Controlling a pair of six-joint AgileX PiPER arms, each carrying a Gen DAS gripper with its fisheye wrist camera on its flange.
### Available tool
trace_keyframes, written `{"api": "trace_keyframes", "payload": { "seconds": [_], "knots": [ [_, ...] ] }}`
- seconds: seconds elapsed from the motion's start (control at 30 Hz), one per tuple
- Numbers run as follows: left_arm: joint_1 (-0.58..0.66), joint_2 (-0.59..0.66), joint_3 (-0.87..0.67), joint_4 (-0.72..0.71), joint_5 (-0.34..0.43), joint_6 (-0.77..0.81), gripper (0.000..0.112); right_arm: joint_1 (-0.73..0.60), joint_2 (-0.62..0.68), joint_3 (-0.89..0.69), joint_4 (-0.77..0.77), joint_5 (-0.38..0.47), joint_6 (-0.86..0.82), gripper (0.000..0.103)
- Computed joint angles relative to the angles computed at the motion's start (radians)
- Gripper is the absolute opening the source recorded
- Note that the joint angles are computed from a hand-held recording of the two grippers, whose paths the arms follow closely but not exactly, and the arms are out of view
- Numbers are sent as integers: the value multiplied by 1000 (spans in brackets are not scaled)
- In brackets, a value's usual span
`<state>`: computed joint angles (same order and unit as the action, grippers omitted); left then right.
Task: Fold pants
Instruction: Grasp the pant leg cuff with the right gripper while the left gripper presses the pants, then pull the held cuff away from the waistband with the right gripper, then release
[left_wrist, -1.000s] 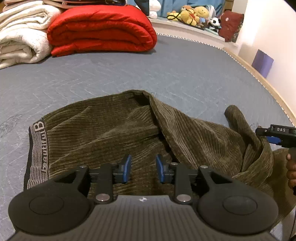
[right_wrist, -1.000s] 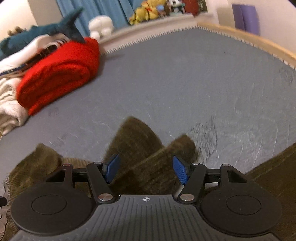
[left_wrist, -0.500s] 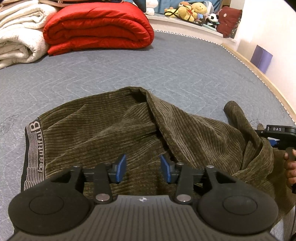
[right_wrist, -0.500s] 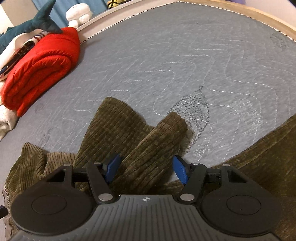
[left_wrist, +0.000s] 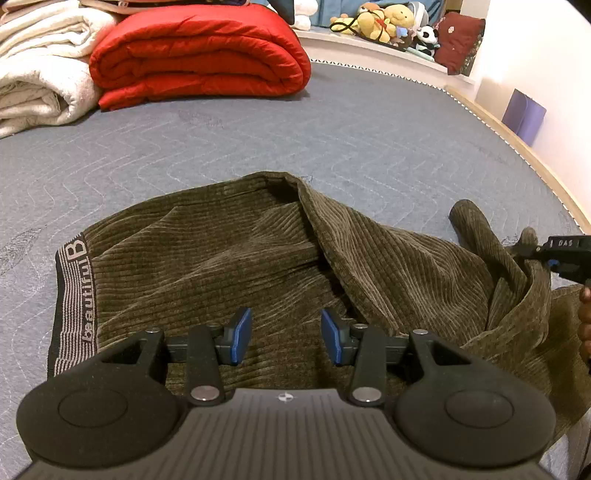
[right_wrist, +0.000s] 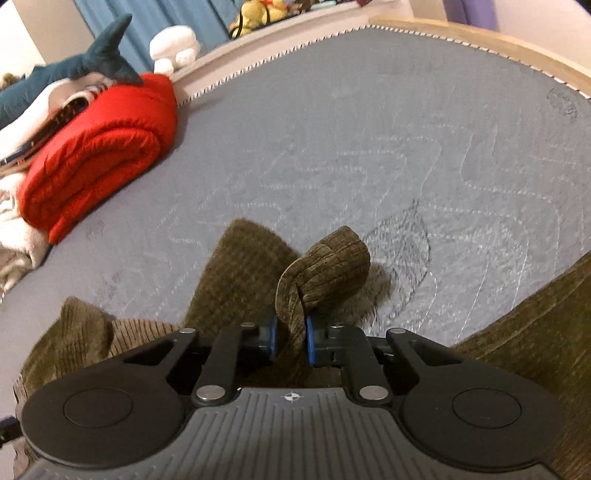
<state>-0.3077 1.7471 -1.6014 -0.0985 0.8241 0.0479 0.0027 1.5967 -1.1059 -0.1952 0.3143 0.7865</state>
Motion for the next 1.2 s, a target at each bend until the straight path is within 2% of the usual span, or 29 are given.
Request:
{"api": "trace_keyframes", "payload": {
  "seconds": [0.2, 0.37, 0.53, 0.6, 0.8, 0.87, 0.97, 1.1, 1.2],
  "knots": [
    [-1, 0, 0, -3, 3, 7, 47, -3, -25, 23, -137, -30, 153, 15],
    [1, 2, -2, -5, 3, 8, 47, 21, -31, 31, -348, -35, 352, 15],
    [2, 2, -1, -5, 4, 9, 47, 28, -30, 31, -428, -27, 428, 14],
    [1, 3, -1, -5, 3, 9, 47, 29, -44, 43, -523, -30, 532, 14],
    [-3, 5, -1, -12, 9, 15, 47, 56, -96, 92, -940, -12, 962, 14],
    [0, 7, -7, -20, 14, 20, 47, 60, -116, 108, -1016, -7, 1041, 14],
    [12, 5, -12, -41, 23, 25, 47, 79, -151, 122, -1061, 25, 1095, 13],
    [40, 9, -30, -75, 46, 33, 47, 99, -213, 128, -1024, 72, 1090, 13],
    [72, 13, -43, -105, 61, 47, 47, 140, -256, 117, -1015, 181, 1104, 13]
  ]
}}
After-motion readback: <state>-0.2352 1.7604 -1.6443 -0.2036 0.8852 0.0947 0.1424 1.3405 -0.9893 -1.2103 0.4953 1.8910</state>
